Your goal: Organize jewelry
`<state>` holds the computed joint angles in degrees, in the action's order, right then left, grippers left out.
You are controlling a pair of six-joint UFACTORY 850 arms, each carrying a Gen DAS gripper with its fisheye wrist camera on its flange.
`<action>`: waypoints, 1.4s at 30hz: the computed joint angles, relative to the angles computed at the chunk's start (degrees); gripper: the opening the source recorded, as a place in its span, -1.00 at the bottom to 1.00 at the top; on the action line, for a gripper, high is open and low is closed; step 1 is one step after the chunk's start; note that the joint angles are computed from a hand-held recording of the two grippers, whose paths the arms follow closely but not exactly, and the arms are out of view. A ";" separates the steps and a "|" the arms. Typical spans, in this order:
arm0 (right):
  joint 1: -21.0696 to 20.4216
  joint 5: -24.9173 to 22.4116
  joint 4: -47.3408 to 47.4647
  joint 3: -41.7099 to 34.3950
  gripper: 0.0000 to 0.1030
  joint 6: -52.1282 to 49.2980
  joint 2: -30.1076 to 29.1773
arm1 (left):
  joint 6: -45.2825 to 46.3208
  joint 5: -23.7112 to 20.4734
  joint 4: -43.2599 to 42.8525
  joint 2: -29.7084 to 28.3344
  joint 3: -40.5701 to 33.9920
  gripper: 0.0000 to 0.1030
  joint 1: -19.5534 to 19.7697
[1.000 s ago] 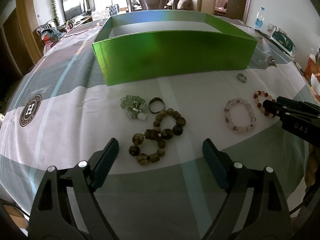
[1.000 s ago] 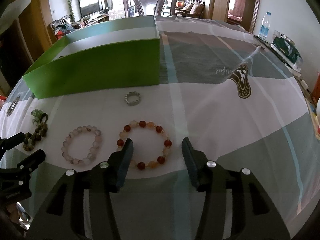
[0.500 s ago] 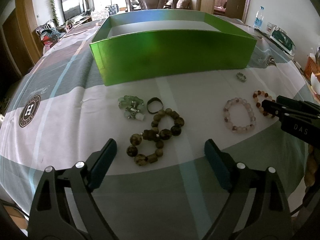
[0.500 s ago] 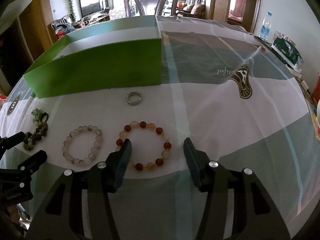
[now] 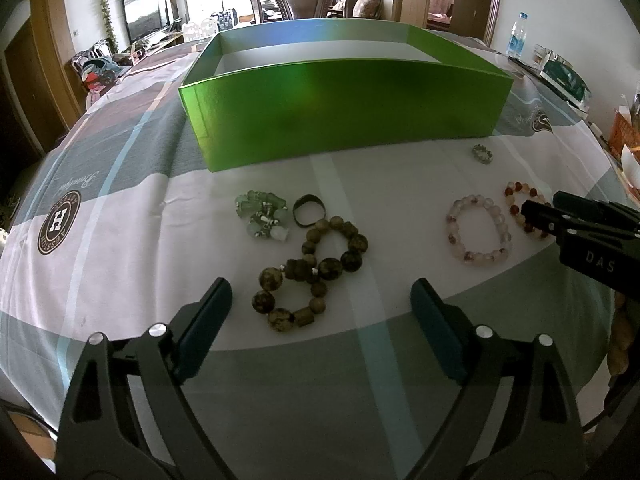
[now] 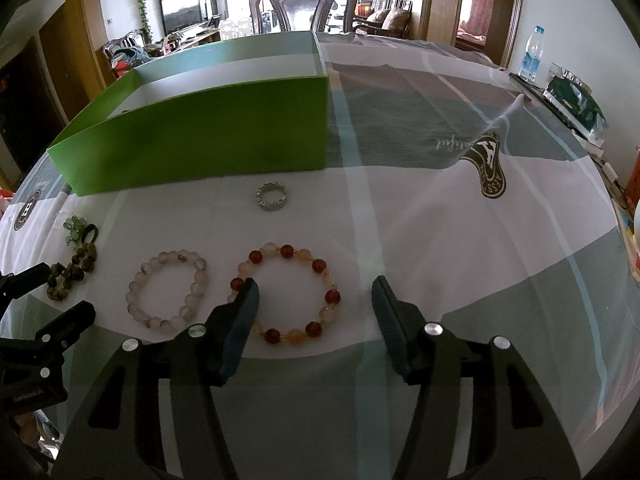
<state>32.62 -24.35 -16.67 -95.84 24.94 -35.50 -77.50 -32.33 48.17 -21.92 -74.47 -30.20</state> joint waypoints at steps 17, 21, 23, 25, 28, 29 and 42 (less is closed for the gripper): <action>0.32 0.18 -0.60 -0.04 0.23 0.55 -0.03 | -0.04 -0.06 0.04 -0.01 0.00 0.80 -0.02; 0.35 0.20 -0.65 -0.02 0.23 0.58 -0.01 | -0.07 -0.08 0.05 -0.02 -0.01 0.80 -0.03; 0.36 0.22 -0.68 0.01 0.23 0.59 0.00 | -0.13 -0.09 0.08 -0.02 0.02 0.80 -0.04; 0.32 0.35 -0.77 0.19 0.23 0.57 0.11 | -0.13 -0.09 0.08 -0.02 0.02 0.80 -0.04; 0.16 1.09 0.21 0.78 0.04 -0.99 0.49 | -0.07 -0.08 0.04 -0.01 0.00 0.80 -0.03; 0.13 1.35 1.07 0.96 -0.13 -2.22 0.66 | -0.07 -0.08 0.04 -0.01 0.00 0.80 -0.03; -0.25 2.59 7.78 1.94 -0.81 -9.04 1.56 | -0.16 -0.10 0.14 -0.01 0.03 0.80 -0.05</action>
<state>32.36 -21.76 -8.89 -93.91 15.90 -33.94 -77.65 -32.43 48.31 -21.93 -74.44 -30.25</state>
